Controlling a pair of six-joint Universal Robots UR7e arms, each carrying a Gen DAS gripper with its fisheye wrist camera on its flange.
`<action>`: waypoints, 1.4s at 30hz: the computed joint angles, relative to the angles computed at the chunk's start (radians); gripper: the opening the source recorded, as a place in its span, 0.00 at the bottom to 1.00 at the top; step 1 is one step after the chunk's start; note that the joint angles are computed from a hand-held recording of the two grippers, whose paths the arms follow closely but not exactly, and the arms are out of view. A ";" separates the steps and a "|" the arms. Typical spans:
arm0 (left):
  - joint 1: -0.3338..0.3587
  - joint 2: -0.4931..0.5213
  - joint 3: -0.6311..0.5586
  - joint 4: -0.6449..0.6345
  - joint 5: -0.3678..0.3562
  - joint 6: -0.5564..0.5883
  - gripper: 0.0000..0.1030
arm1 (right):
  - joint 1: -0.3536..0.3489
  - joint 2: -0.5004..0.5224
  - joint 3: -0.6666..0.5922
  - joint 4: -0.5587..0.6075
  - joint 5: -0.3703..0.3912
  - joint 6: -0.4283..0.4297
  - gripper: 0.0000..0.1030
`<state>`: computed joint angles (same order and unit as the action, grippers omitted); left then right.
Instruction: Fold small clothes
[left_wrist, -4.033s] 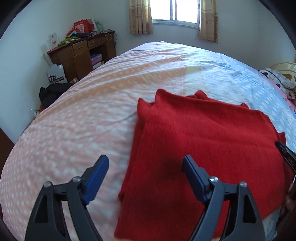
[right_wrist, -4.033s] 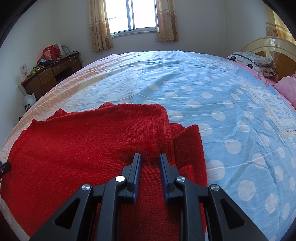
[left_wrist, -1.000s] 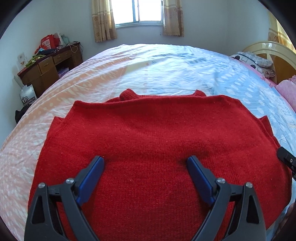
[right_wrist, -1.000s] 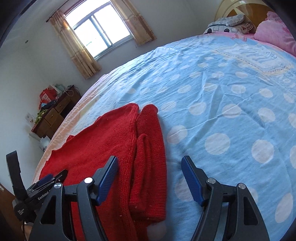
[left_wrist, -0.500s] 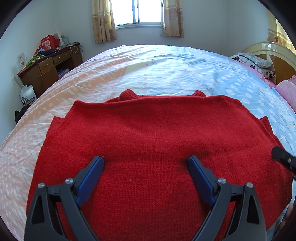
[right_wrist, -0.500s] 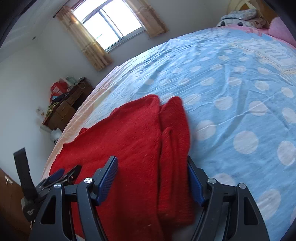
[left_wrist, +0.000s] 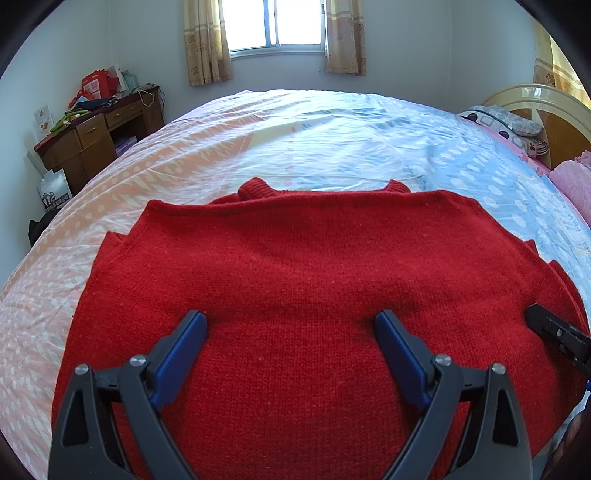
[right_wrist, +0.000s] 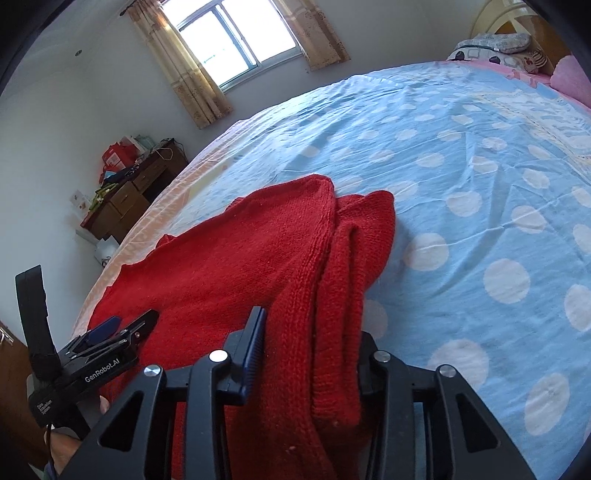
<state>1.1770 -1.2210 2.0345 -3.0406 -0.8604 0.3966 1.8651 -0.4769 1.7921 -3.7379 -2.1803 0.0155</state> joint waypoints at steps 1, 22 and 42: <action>0.001 0.000 -0.001 0.002 -0.003 -0.001 0.92 | 0.003 0.003 -0.005 0.004 -0.008 -0.001 0.35; -0.001 -0.098 0.031 0.084 -0.019 0.079 0.92 | 0.133 0.020 -0.139 0.214 -0.208 -0.004 0.22; 0.171 -0.260 -0.015 0.184 -0.231 -0.014 0.91 | 0.241 0.353 -0.596 0.468 -0.252 -0.204 0.22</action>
<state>1.3479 -1.4808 2.0198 -2.8563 -1.0911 0.3828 2.1062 -0.1244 1.1965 -3.2698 -2.4321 -0.1885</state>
